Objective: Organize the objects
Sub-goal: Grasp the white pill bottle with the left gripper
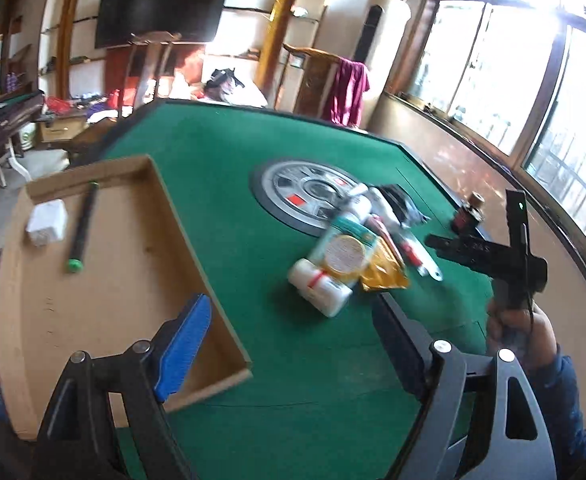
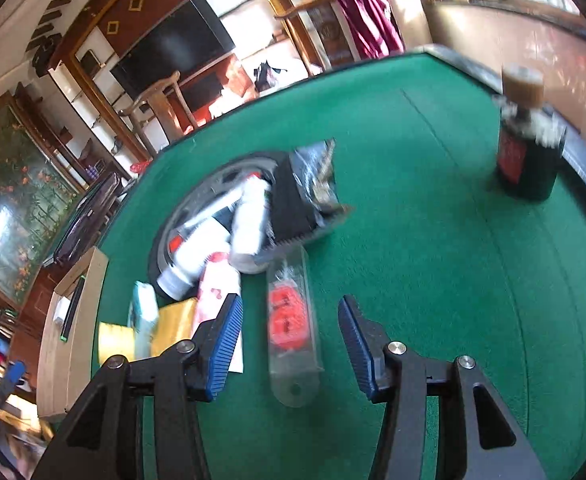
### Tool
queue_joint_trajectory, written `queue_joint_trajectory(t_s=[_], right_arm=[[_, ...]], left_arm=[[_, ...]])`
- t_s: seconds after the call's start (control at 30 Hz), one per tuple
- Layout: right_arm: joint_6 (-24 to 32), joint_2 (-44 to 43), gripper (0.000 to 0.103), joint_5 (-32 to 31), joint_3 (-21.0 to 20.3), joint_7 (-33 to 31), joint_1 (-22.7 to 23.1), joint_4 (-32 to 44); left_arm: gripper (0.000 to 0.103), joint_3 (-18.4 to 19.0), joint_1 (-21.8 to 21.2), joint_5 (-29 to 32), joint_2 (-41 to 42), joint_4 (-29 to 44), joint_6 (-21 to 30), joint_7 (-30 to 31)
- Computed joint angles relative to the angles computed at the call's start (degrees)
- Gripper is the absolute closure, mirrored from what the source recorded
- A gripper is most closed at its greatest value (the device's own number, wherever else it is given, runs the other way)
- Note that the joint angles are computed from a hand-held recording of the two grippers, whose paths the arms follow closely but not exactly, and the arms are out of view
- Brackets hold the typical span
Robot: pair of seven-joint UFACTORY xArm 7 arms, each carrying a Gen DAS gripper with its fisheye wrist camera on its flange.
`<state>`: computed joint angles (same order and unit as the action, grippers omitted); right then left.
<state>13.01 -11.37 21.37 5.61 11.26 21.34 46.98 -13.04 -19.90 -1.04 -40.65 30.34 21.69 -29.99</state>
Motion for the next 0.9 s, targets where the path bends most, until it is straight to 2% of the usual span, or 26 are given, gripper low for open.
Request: queue_joint_trajectory(t_s=[0.1, 0.13, 0.2, 0.27, 0.33, 0.4, 0.47, 0.5, 0.53, 0.57, 0.6, 0.67, 0.73, 0.8, 0.9], right_arm=[[-1.37, -0.07, 0.049, -4.11, 1.18, 2.23, -1.66, 0.19], [-1.16, -0.38, 0.049, -3.54, 1.43, 2.28, -1.70, 0.15], [-1.39, -0.76, 0.049, 2.60, -2.03, -2.63, 2.41, -0.16], [-1.63, -0.87, 0.049, 6.18, -2.96, -5.11, 3.78, -0.15], [-1.97, -0.96, 0.049, 9.87, -4.06, -8.25, 5.00, -0.43], [-2.07, -0.99, 0.049, 13.89, -4.94, -11.51, 6.30, -0.43], [-2.11, -1.03, 0.049, 16.20, -4.87, -13.87, 6.66, -0.32], [-2.49, -1.09, 0.049, 16.90, -4.75, -14.79, 6.60, -0.53], [-2.82, -1.14, 0.049, 16.73, -4.23, -14.82, 6.21, -0.53], [-3.07, -1.14, 0.049, 16.70, -4.04, -14.93, 5.87, -0.69], [-3.33, -1.25, 0.049, 16.70, -3.94, -14.93, 5.55, -0.99], [-3.27, -1.25, 0.049, 17.59, -4.29, -15.40, 5.65, -1.14], [-3.12, -1.18, 0.049, 16.87, -3.64, -14.33, 4.82, -1.31], [-2.99, -1.00, 0.049, 15.45, -2.97, -13.09, 4.03, -1.41], [-3.16, -1.04, 0.049, 14.46, -2.74, -12.24, 3.68, -1.65]], left_arm=[[0.021, -1.67, -0.16, -1.09, 7.35, 3.74, -0.44, -2.59], [0.021, -2.28, 0.42, -1.08, 8.70, 4.20, -0.23, -4.21], [0.021, -2.14, 1.20, -1.50, 13.00, 6.77, 0.92, -6.98], [0.021, -1.65, 1.50, -2.00, 17.44, 9.59, 1.56, -9.35], [0.021, -2.90, 3.44, 0.87, 21.16, 12.82, 5.37, -13.52], [0.021, -4.70, 5.39, 6.21, 23.08, 14.35, 5.57, -18.76], [0.023, -3.65, 4.37, 7.24, 24.53, 15.38, 5.98, -19.62], [0.026, -4.45, 5.07, 9.95, 25.74, 16.81, 7.68, -21.35], [0.038, -4.92, 5.33, 12.86, 27.08, 18.28, 9.41, -22.55], [0.044, -5.09, 5.31, 15.50, 27.91, 19.12, 10.46, -23.63], [0.054, -5.03, 5.19, 17.54, 28.25, 19.56, 11.42, -24.98], [0.058, -3.96, 3.84, 18.57, 27.73, 19.27, 12.14, -24.69], [0.069, -3.33, 2.34, 18.31, 26.89, 18.53, 12.56, -23.00], [0.070, -3.72, 1.28, 19.54, 25.99, 17.73, 13.01, -21.35], [0.070, -4.83, 1.73, 23.99, 24.10, 16.11, 14.46, -22.02]])
